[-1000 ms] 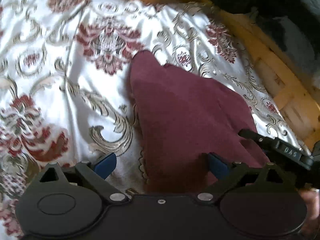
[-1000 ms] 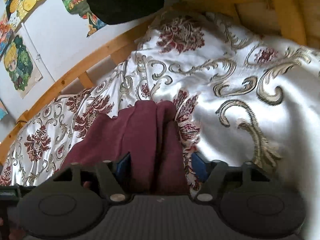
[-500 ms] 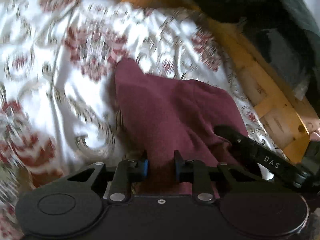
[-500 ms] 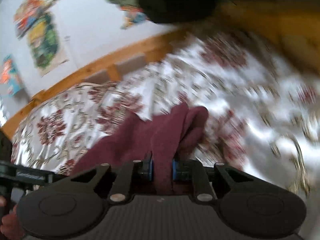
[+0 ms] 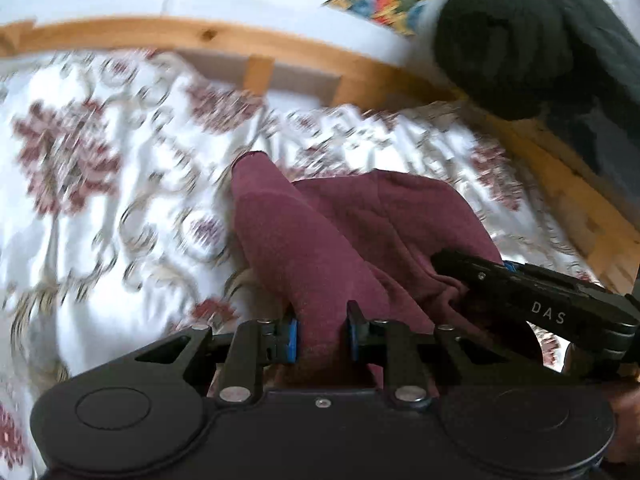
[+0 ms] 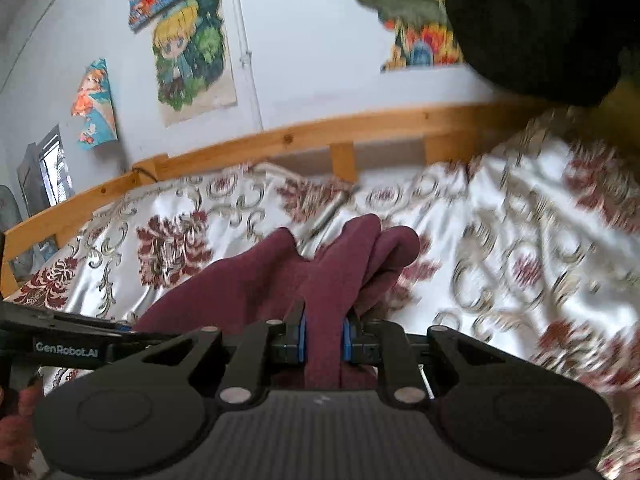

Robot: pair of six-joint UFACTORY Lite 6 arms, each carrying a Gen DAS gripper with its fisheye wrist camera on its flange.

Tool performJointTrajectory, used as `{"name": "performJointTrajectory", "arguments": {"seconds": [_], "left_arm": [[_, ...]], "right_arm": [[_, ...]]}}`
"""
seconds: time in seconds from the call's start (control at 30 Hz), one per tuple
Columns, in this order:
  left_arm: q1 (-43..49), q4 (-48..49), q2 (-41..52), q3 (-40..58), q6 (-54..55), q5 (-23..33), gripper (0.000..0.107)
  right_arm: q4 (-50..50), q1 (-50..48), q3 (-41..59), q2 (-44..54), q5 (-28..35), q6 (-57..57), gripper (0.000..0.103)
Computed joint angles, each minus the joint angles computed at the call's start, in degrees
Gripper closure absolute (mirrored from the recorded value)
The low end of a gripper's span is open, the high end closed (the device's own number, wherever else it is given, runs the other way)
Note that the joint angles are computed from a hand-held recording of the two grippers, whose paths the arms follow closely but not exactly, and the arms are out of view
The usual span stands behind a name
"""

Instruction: Fold small clothes

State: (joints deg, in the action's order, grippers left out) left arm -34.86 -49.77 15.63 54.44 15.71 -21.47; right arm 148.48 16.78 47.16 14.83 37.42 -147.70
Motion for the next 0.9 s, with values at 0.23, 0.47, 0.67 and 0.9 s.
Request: {"name": "performJointTrajectory", "arguments": {"seconds": [0.23, 0.47, 0.67, 0.9], "left_arm": [[-0.6, -2.8, 1.0, -1.8, -1.2, 0.5, 0.071], [-6.7, -28.5, -4.8, -4.4, 19.3, -6.7, 0.019], [-19.3, -44.1, -14.4, -10.0, 31.7, -21.8, 0.005], [-38.5, -56.0, -18.6, -14.9, 32.2, -40.0, 0.005]], "right_arm": [[1.6, -1.7, -1.6, 3.0, -2.3, 0.4, 0.075], [2.6, -4.0, -11.4, -5.7, 0.4, 0.1, 0.034], [2.5, -3.2, -26.1, -25.9, -0.5, 2.1, 0.006], [-4.1, 3.4, -40.2, -60.0, -18.6, 13.5, 0.000]]}}
